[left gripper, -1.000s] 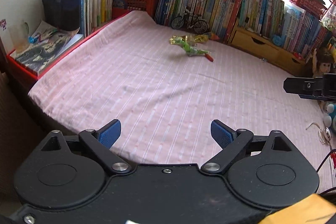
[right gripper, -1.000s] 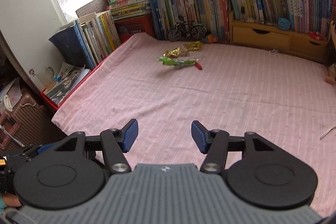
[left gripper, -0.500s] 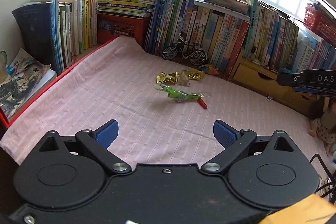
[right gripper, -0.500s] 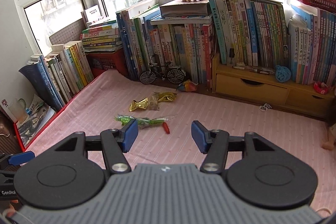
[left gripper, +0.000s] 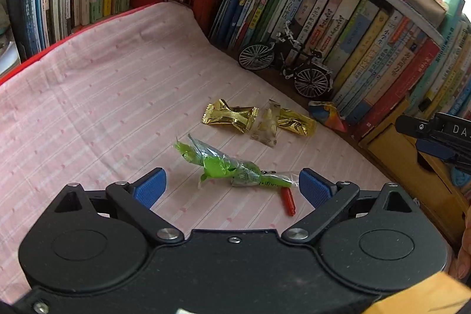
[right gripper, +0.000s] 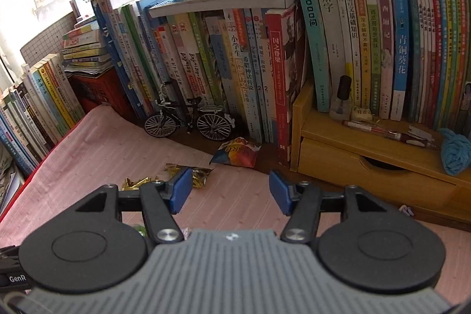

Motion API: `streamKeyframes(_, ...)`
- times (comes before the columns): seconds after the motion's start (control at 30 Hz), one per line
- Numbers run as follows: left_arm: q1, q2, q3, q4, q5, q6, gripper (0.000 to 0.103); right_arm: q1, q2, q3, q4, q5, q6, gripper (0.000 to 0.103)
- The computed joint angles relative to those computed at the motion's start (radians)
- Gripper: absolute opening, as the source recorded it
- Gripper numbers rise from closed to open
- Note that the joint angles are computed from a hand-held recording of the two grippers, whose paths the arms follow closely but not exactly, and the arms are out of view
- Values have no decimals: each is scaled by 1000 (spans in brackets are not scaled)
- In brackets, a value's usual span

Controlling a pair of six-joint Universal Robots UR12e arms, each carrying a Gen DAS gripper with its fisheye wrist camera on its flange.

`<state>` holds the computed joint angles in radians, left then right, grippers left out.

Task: Collect trash
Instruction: 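Grasp the green plastic wrapper with the left gripper while the right grasps the macaron packet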

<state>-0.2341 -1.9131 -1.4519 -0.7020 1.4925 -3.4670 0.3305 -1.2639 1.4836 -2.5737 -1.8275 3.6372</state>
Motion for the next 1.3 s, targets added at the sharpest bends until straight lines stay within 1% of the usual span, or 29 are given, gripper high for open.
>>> streamKeyframes(0.1, -16, -43, 28, -19, 67, -47, 96, -19, 34, -10, -23, 27, 16, 71)
streamKeyframes(0.13, -23, -56, 36, -18, 91, -47, 96, -23, 46, -14, -33, 33, 16, 72)
streamKeyframes(0.2, -32, -79, 50, -7, 114, -40, 96, -30, 73, -27, -49, 40, 12, 74)
streamKeyframes(0.27, -37, -97, 60, 1, 119, -41, 96, -35, 97, -43, -49, 45, 15, 75)
streamKeyframes(0.4, -43, -127, 83, 2, 116, -83, 96, -45, 139, -73, -51, 67, 39, 77)
streamKeyframes(0.5, -49, -139, 81, 46, 121, -103, 96, -47, 166, -93, -54, 66, 28, 82)
streamKeyframes(0.57, -51, -144, 78, 77, 122, -117, 96, -46, 182, -107, -48, 61, 6, 82)
streamKeyframes(0.67, -50, -148, 77, 87, 112, -145, 94, -45, 207, -137, -24, 62, -16, 82)
streamKeyframes(0.77, -47, -149, 70, 112, 99, -159, 87, -45, 225, -157, -5, 58, -28, 82)
streamKeyframes(0.8, -44, -147, 62, 133, 85, -160, 81, -46, 229, -160, -3, 63, -33, 82)
streamKeyframes(0.83, -40, -146, 57, 148, 68, -160, 77, -48, 232, -163, -2, 73, -35, 81)
streamKeyframes(0.9, -34, -143, 50, 164, 38, -159, 61, -53, 233, -158, -5, 98, -34, 77)
streamKeyframes(0.93, -32, -143, 49, 166, 29, -158, 57, -55, 235, -159, 0, 109, -31, 71)
streamKeyframes(0.97, -31, -143, 49, 166, 22, -158, 48, -56, 235, -158, 6, 114, -28, 62)
streamKeyframes(1.0, -29, -143, 50, 163, 16, -159, 40, -56, 238, -157, 6, 113, -26, 56)
streamKeyframes(1.03, -28, -142, 50, 165, 13, -161, 38, -53, 244, -161, 0, 106, -25, 48)
streamKeyframes(1.07, -25, -142, 48, 171, 5, -165, 33, -52, 242, -158, -3, 103, -23, 45)
streamKeyframes(1.17, -20, -138, 40, 193, -8, -181, 29, -55, 232, -139, -29, 117, -15, 43)
streamKeyframes(1.23, -18, -134, 31, 217, -9, -182, 29, -56, 220, -123, -44, 118, -16, 42)
streamKeyframes(1.3, -13, -131, 27, 222, -28, -189, 28, -57, 211, -113, -51, 122, -15, 42)
